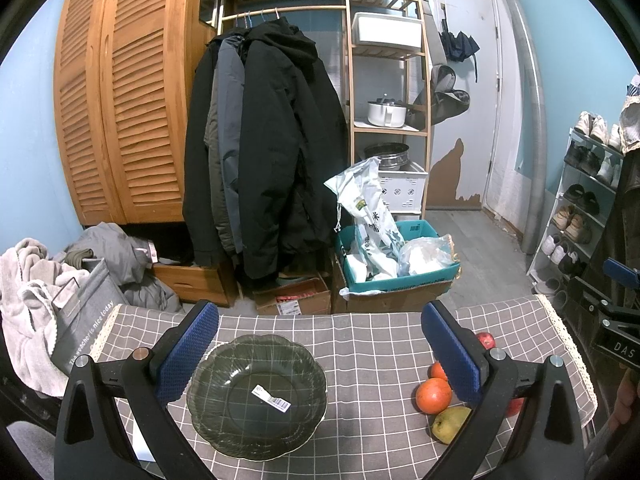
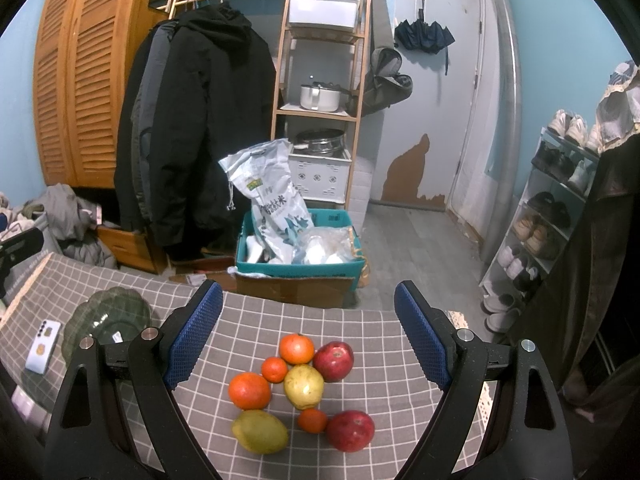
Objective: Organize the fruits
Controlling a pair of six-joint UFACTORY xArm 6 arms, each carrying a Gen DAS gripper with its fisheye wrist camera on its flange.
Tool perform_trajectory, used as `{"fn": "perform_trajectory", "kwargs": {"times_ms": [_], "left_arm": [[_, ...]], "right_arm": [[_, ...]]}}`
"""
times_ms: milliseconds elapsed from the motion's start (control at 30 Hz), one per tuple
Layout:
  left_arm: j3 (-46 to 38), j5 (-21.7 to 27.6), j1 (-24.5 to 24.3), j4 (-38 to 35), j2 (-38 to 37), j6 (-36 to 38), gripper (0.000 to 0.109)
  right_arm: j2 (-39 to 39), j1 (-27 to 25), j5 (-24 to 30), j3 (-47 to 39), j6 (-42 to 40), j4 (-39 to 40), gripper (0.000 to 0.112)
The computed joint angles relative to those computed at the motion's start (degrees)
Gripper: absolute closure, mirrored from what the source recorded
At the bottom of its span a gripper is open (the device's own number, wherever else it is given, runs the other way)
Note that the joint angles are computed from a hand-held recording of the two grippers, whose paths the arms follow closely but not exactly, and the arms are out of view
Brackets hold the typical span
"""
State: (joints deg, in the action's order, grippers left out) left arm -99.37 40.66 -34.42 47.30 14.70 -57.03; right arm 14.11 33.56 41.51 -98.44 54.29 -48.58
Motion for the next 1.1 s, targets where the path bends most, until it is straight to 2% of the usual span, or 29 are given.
{"fn": "perform_trajectory", "kwargs": {"times_ms": [600,967,1100], "left_arm": [[0.21,0.1,-0.14,0.04,-0.18,-0.08,0.006],[-5.68,2.24,-1.41,-4.32,4.95,3.45,0.006],[-6.86,2.21,-1.7,-5.92,6.6,5.04,0.006]], "right_arm": [[0.02,0.02,-0.05,0.05,0.09,-0.25,0.026],[-0.01,-0.24,1.15,-0.06,-0.34,0.89,0.026],[-0.19,-2.03,1.35,0.04,-2.64,3.66,0.026]]}}
